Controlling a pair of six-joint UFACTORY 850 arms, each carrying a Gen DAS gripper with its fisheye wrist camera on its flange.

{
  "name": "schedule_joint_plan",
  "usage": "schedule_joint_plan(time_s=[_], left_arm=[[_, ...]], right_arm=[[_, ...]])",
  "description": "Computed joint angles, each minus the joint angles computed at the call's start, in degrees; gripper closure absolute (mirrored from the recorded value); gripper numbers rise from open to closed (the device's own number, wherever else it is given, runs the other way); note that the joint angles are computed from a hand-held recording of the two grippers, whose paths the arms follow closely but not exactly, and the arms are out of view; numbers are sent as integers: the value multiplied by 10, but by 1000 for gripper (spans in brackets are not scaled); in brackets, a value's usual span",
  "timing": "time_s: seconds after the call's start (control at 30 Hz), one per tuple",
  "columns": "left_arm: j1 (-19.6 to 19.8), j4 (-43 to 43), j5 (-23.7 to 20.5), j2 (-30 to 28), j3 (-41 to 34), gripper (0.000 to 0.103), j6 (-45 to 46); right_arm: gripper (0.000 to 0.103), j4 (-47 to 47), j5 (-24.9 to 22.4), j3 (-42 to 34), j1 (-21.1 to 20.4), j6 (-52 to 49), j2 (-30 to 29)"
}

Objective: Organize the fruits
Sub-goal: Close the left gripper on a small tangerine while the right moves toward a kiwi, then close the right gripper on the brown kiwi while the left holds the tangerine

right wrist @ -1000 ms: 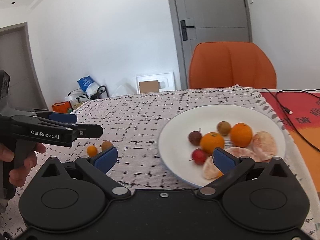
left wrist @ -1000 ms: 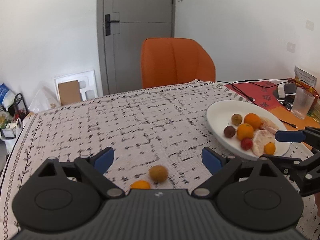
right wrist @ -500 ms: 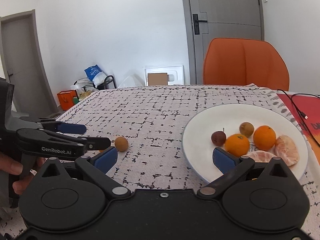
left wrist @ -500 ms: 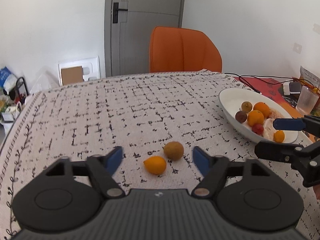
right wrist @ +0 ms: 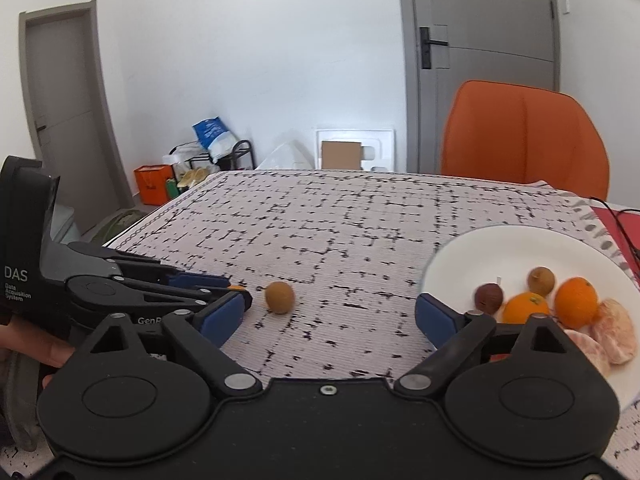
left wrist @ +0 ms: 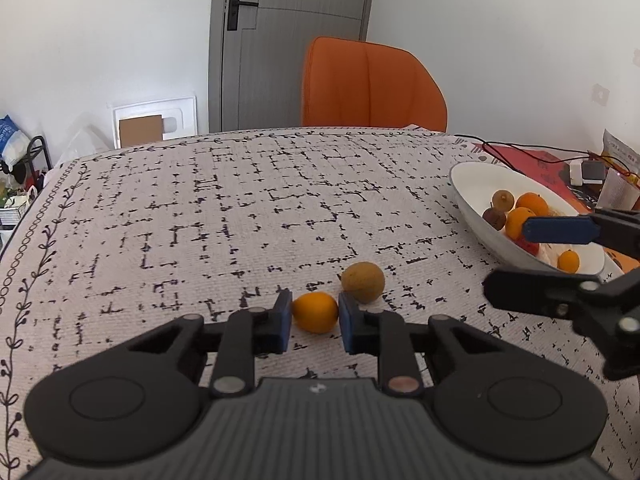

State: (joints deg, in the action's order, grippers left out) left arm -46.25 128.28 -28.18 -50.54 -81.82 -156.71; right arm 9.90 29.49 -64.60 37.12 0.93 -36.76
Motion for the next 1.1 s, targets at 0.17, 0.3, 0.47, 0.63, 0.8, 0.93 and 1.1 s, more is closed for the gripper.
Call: schedule_joint_plan(time_s=[0.17, 0.3, 0.47, 0.63, 0.8, 0.93, 1.1], left_arm=[[1, -1, -17, 18, 27, 80, -18], [1, -1, -35, 35, 53, 80, -30], [2, 0, -51, 52, 78, 80, -45], [4, 3, -62, 61, 96, 80, -62], [5, 11, -69, 69, 111, 80, -78], [4, 8, -76, 76, 123, 80, -83], [5, -1, -80, 81, 131, 80, -80]], right_arm=[[28, -38, -25, -26, 3, 19, -16], [33, -69, -44, -50, 3, 43, -31], [34, -75, -66, -74, 8, 39, -47], [35, -82, -82, -94, 10, 45, -61], [38, -79, -95, -113, 12, 43, -73], [44, -77, -108, -129, 11, 45, -84], [82, -57, -135, -148, 13, 27, -99]])
